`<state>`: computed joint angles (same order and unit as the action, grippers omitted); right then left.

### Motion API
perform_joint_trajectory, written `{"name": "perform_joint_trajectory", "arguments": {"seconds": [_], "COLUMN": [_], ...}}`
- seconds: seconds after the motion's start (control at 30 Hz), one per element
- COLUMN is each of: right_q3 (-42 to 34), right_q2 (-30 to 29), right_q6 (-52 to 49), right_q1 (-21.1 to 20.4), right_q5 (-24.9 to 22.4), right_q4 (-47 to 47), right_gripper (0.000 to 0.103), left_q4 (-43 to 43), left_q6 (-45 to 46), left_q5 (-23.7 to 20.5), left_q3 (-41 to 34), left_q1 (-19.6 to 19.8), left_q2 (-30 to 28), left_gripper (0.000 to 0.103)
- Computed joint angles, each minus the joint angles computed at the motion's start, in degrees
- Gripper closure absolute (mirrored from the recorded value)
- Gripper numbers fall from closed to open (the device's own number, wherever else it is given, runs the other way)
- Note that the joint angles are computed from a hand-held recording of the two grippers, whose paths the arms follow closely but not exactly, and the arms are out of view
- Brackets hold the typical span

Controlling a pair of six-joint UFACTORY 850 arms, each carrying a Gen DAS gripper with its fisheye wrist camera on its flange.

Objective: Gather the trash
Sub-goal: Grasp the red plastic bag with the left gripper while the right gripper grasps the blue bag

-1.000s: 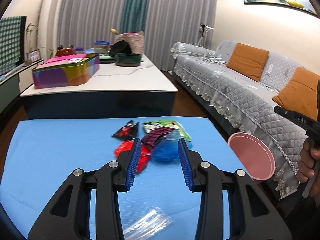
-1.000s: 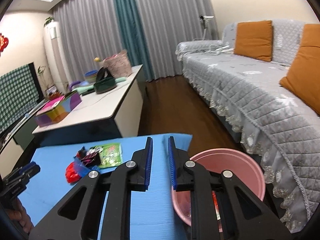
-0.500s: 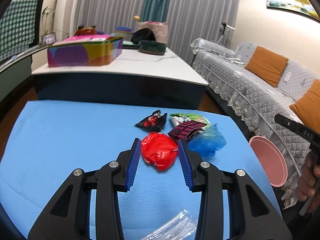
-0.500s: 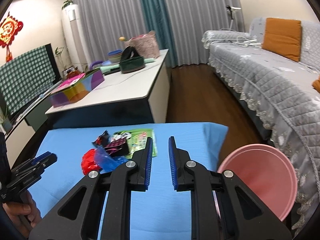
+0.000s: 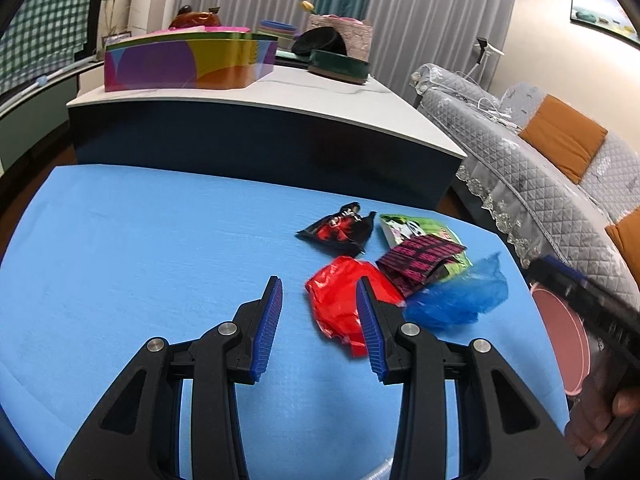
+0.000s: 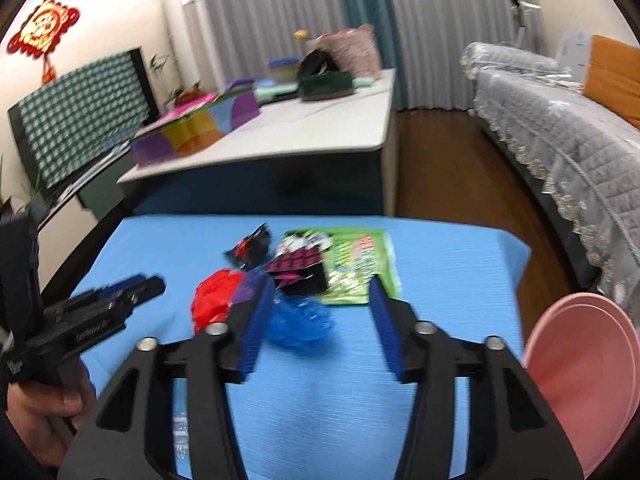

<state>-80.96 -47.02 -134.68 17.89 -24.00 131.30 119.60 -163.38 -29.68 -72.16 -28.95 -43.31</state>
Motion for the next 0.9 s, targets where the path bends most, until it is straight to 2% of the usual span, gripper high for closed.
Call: {"name": "perform_joint_trajectory", "arguments": {"seconds": [0.1,0.17,0.2,0.23,0.27,0.3,0.33,0.4,0.5,0.6,0.63,0.67,0.9], "right_q3": [-1.81,-2.90,-3.43,-3.85,-4.38,-4.60,-4.86,-4.25,-2.92,-2.04,-1.76,-1.41,0.72], "right_q2": [-1.57,-2.45,-2.90,-3.31,-3.79,-4.09,-4.35,-4.04,-2.89,-2.04,-1.78,-1.46,0.56], "right_q6": [-0.77,1.26,2.53,3.61,5.27,6.17,6.60,5.12,3.05,2.57,2.22,1.68,-2.66], "right_q1": [1.13,1.41,1.51,1.63,1.75,1.79,1.92,1.72,1.12,0.41,0.21,-0.04,-0.98], "right_q5": [1.95,2.68,3.04,3.34,3.97,4.57,5.38,4.86,3.11,1.33,0.85,0.27,-1.28], "right_q4": [-1.76,-4.81,-6.68,-8.32,-10.72,-12.23,-13.31,-12.57,-11.13,-9.78,-9.14,-8.21,-1.32], "right_gripper": [0.048,0.048,0.055,0.067,0.075,0.089,0.099,0.101,0.102,0.102,0.102,0.102,0.102], "left_q4": [1.67,3.86,4.19,4.30,4.51,5.40,6.00,5.57,-0.68,0.04,-2.04,-2.35,-6.09], "left_q6": [-1.94,-3.84,-4.01,-3.89,-4.02,-4.64,-4.99,-3.98,2.34,1.21,3.74,4.53,8.94], "left_q5": [1.31,2.80,3.26,4.04,4.46,5.39,6.15,7.73,10.26,13.26,13.47,13.74,8.77], "left_q3": [-0.87,-1.93,-2.33,-3.30,-3.81,-4.59,-5.06,-6.30,-8.68,-9.87,-10.29,-10.47,-8.67], "left_q1": [0.69,1.08,1.14,1.20,1.21,1.34,1.41,1.61,1.96,2.47,2.36,2.31,1.03], "left_q2": [-0.75,-1.77,-2.09,-2.89,-3.30,-3.93,-4.28,-5.10,-6.70,-7.58,-7.84,-7.91,-5.72], "left_gripper": [0.064,0.057,0.054,0.048,0.045,0.043,0.040,0.036,0.036,0.037,0.044,0.047,0.049]}}
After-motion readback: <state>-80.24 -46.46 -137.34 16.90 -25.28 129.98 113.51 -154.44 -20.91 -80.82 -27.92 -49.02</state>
